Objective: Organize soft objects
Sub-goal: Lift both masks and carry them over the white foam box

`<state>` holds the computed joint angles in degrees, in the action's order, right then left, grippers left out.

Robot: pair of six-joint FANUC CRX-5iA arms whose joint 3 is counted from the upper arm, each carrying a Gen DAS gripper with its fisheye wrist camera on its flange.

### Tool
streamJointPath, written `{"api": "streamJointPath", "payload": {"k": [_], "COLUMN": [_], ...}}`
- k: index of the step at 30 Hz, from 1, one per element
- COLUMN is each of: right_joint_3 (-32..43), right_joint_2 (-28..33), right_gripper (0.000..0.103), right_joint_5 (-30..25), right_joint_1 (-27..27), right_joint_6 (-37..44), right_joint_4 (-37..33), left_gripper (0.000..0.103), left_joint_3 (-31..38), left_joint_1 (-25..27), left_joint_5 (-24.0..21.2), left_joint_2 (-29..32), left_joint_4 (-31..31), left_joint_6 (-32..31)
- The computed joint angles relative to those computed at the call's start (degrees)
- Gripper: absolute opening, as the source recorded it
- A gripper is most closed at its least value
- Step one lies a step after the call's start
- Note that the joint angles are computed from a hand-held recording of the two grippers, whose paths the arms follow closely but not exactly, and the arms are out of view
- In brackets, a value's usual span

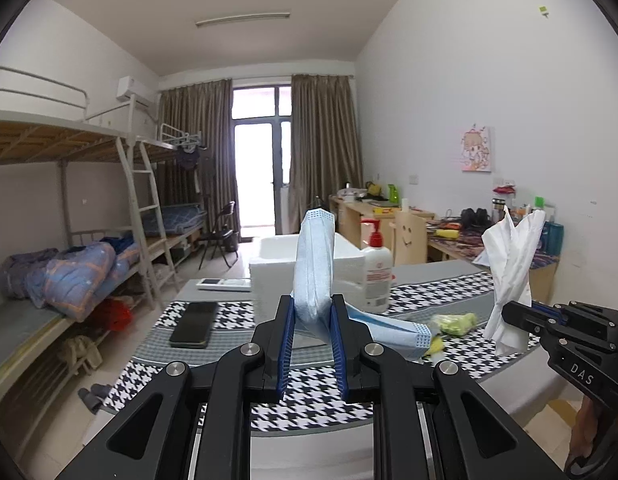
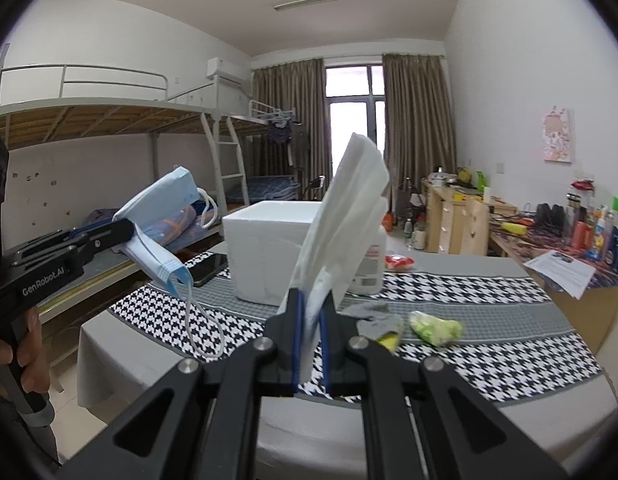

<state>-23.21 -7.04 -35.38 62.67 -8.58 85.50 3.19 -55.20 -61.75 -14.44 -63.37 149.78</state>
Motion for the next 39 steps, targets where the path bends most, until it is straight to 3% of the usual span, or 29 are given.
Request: {"api": "streamJointPath", "payload": {"k": [15, 32, 39], "right_joint_3": [7.62, 21.16, 27.19], "right_joint_2": [5.59, 13.42, 17.59], "right_gripper": [0.011, 0.011, 0.011], "right_joint_5": [4.2, 4.24, 2.84], "right_joint_1": [-1.74, -3.22, -3.7], "right_joint_6": [7.89, 22.0, 26.75], "right_joint_4": [-6.57, -18.57, -21.92], "left_gripper": [0.019, 0.019, 0.019], "left_joint_3": [-0.21, 3.82, 7.76], "left_joint_1": [7.68, 19.73, 18.61], "left_joint_5": [4.03, 11.83, 7.14], "left_joint_2": [-0.71, 2.0, 5.31], "left_joint_4": [5.28, 16.99, 12.17], "left_joint_6": [-3.39, -13.92, -9.91]}}
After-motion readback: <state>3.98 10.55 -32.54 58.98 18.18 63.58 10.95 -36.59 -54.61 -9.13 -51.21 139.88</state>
